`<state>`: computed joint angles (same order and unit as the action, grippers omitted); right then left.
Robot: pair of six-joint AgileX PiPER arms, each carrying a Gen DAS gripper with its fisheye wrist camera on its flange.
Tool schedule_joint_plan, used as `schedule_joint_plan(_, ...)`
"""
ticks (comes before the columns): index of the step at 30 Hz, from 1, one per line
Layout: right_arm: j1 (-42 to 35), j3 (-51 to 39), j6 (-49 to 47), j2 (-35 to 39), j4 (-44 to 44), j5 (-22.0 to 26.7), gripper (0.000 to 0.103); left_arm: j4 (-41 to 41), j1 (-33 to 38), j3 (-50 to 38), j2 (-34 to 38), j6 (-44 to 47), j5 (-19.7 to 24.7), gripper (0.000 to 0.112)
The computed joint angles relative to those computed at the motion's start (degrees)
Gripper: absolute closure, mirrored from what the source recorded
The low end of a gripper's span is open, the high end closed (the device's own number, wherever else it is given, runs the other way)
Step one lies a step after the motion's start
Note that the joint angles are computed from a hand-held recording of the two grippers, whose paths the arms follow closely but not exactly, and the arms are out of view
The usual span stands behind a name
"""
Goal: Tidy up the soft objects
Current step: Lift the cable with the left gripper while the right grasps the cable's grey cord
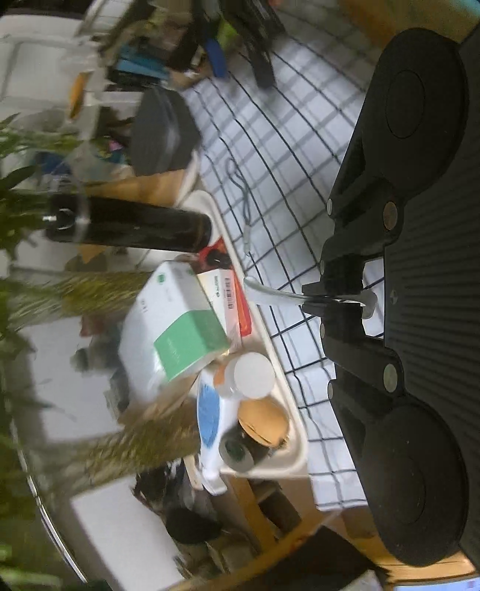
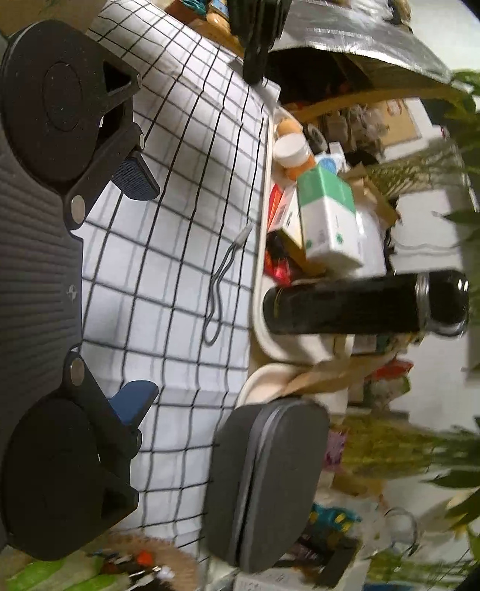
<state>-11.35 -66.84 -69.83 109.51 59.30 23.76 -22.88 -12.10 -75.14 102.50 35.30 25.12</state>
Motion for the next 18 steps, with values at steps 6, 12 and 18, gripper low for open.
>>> schedule_joint_plan(6,0.44,-2.82,-10.55,3.07,5.42,1.14,0.001,-8.67,1.01,4.44,-4.73,5.22,-0.71,0.109)
schedule_joint_plan(12,2.18,-8.16,-14.38,7.97,6.31,0.35,0.012,-16.01,3.56,3.17,-3.66,9.68,3.00,0.109)
schedule_joint_plan(18,4.46,-16.26,-14.76,14.83,3.91,0.20,0.024,-18.50,4.13,3.50,-3.15,12.21,4.89,0.109)
